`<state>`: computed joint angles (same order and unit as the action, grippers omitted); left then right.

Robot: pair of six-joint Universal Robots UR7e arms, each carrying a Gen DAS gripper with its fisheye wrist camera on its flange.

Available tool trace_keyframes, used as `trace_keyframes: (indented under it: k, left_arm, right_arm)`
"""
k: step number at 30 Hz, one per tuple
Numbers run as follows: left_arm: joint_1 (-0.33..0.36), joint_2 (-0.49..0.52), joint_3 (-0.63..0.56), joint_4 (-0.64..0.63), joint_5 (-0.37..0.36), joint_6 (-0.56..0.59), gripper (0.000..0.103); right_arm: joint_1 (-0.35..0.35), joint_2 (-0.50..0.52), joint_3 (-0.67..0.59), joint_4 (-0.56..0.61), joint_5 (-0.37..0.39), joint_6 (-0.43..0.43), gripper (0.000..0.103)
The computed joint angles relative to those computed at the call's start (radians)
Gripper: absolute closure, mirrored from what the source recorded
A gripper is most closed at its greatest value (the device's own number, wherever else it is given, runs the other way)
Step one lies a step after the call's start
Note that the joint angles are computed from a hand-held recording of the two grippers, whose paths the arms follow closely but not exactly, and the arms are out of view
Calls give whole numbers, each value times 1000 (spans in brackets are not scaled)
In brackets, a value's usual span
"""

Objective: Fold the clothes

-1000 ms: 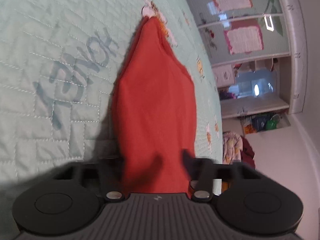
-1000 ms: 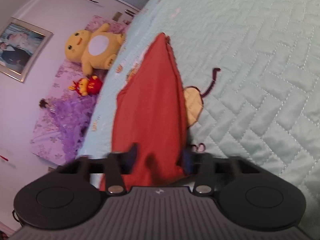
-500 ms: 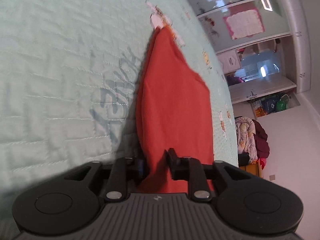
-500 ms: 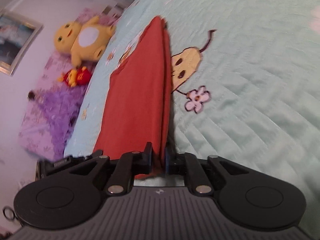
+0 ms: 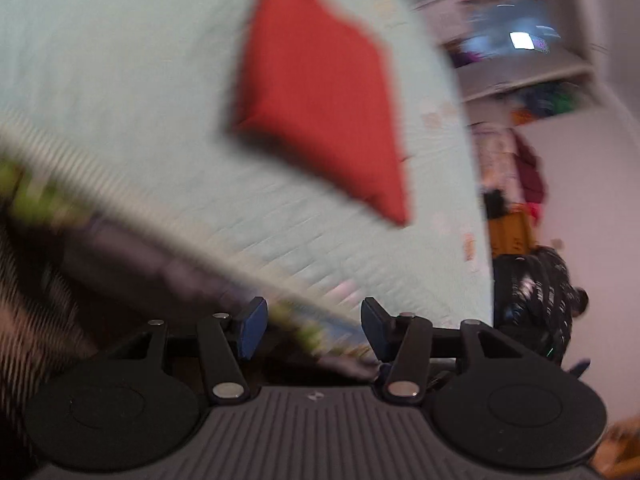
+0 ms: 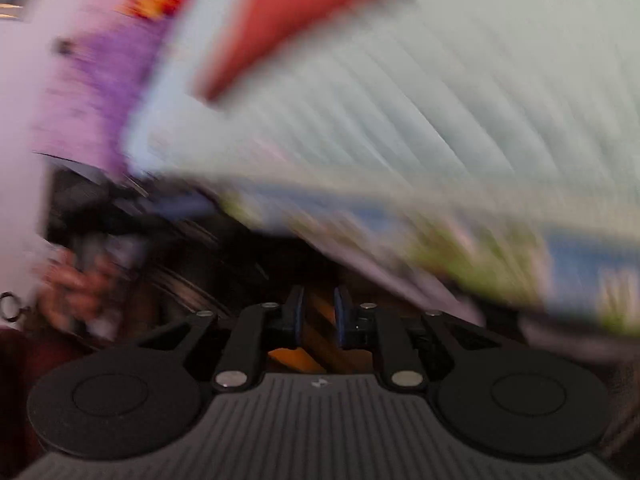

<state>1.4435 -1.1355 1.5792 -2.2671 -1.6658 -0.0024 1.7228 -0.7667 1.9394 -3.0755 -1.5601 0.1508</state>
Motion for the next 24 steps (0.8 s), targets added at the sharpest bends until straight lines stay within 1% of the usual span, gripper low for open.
trace_keyframes:
  k: [1,2,3,4,5,6,7,8,9,10,11,12,13,14,15,16,17,18,19,20,21,22,23,24]
  left_arm:
    - [-5,-5,20,-86,-4,18,47]
    - [-7,1,26,-152,30,12,44]
    - [-8,10,30,-216,65,8,42]
    - [-12,18,22,-256,110,2,35]
    - [-5,31,13,-253,164,-41,36]
    - [8,38,-8,-209,176,-104,38]
    - [29,46,-25,-181,166,-159,46]
    - [40,30,-11,-195,147,-192,47]
    - [43,7,9,-212,142,-201,47]
    - [42,-20,40,-250,155,-205,47]
    - [40,-47,69,-289,170,-209,45]
    - [39,-73,97,-326,185,-212,42]
    - [43,-89,119,-369,169,-226,39]
    - [49,-93,122,-397,154,-230,39]
    - [53,-90,122,-430,145,-220,39]
    - [54,-81,118,-461,132,-200,39]
    - [56,-64,108,-479,115,-159,38]
    - [53,-53,85,-455,111,-123,35]
    - [53,-29,65,-388,149,-130,29]
    - [48,-5,30,-284,204,-150,36]
    - [44,23,-10,-179,253,-173,44]
    - [32,23,-26,-103,280,-164,46]
    - [19,21,-32,-52,307,-153,49]
    - [9,16,-36,-21,307,-152,49]
  right_arm:
    - [19,16,-22,-67,8,-2,77]
    - [24,26,-39,-119,37,-18,64]
    - [26,49,-74,-149,62,-17,53]
    - [24,79,-119,-151,82,-26,52]
    - [20,123,-166,-152,106,-19,52]
    - [11,165,-201,-152,139,-3,52]
    - [-1,212,-241,-122,174,29,52]
    - [4,246,-270,-67,179,22,56]
    - [3,280,-306,4,200,0,85]
    - [9,316,-339,61,204,-3,84]
    - [22,325,-359,143,195,-21,79]
    - [31,334,-372,203,196,-24,79]
    - [38,348,-380,239,196,-45,79]
    - [49,339,-375,234,184,-51,79]
    - [55,328,-366,192,190,-63,79]
    - [50,322,-354,119,216,-59,79]
    - [46,325,-342,22,206,-22,77]
    - [44,334,-335,-82,201,36,71]
    - [37,335,-339,-144,197,63,67]
    - [35,332,-351,-165,178,88,60]
    - [30,350,-376,-144,157,117,66]
    - [27,373,-407,-80,174,104,78]
    - [38,386,-437,24,181,60,98]
    - [45,406,-464,129,190,30,89]
